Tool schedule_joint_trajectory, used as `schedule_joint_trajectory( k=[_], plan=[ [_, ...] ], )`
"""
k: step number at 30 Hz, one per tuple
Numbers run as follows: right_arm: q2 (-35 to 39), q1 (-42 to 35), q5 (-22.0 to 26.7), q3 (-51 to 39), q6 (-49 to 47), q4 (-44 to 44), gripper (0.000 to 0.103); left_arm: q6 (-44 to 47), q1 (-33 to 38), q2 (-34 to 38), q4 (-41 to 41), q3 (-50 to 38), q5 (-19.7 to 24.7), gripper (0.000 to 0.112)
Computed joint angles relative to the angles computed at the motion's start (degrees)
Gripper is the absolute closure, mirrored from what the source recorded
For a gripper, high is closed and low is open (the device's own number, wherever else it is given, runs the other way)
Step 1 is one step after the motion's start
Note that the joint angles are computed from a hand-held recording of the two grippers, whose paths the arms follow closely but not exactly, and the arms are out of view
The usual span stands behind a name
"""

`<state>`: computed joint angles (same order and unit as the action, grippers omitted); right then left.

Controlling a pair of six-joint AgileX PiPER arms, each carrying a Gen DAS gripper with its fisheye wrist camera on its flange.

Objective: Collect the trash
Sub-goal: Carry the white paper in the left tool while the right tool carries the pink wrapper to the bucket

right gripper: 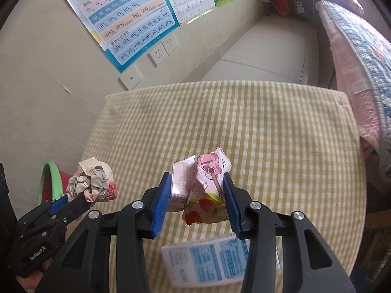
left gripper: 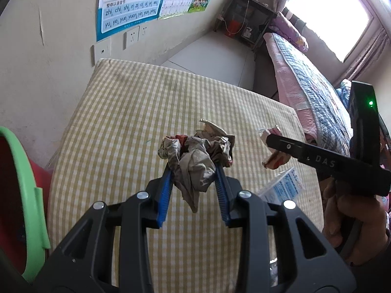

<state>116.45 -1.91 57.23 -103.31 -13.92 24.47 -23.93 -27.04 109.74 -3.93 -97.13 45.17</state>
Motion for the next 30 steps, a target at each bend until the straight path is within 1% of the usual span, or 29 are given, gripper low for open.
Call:
schedule_joint_trajectory(
  k=[7,15,19,25,30],
  plan=[
    [-8.0,0.4,-1.3,6.8,-0.5,-0.3,0.062,-2.7,-1.5,-6.5,2.9,4.6,-0.4,0.08],
    [-20.7,2.9,-4.7,19.9,-0.2,-1.0,0.062,-9.1,-3.6,-14.4,8.1,11.7,0.3,0.08],
    [-25.0,4.7,-5.6,24.5,0.2,-1.4,0.062,-12.3,-4.2,-18.7,10.4,16.6,0.2,0.08],
    [-28.4,7.8,-5.8,26.8,1.6,-3.0,0.062,-17.0,-5.0,-24.6,13.6,23.2,-0.1,0.08],
    [-29.8,11.0,-5.7,26.5,3.5,-4.7,0.062,-19.0,-4.6,-28.6,15.0,27.0,-0.6,0.08]
  ],
)
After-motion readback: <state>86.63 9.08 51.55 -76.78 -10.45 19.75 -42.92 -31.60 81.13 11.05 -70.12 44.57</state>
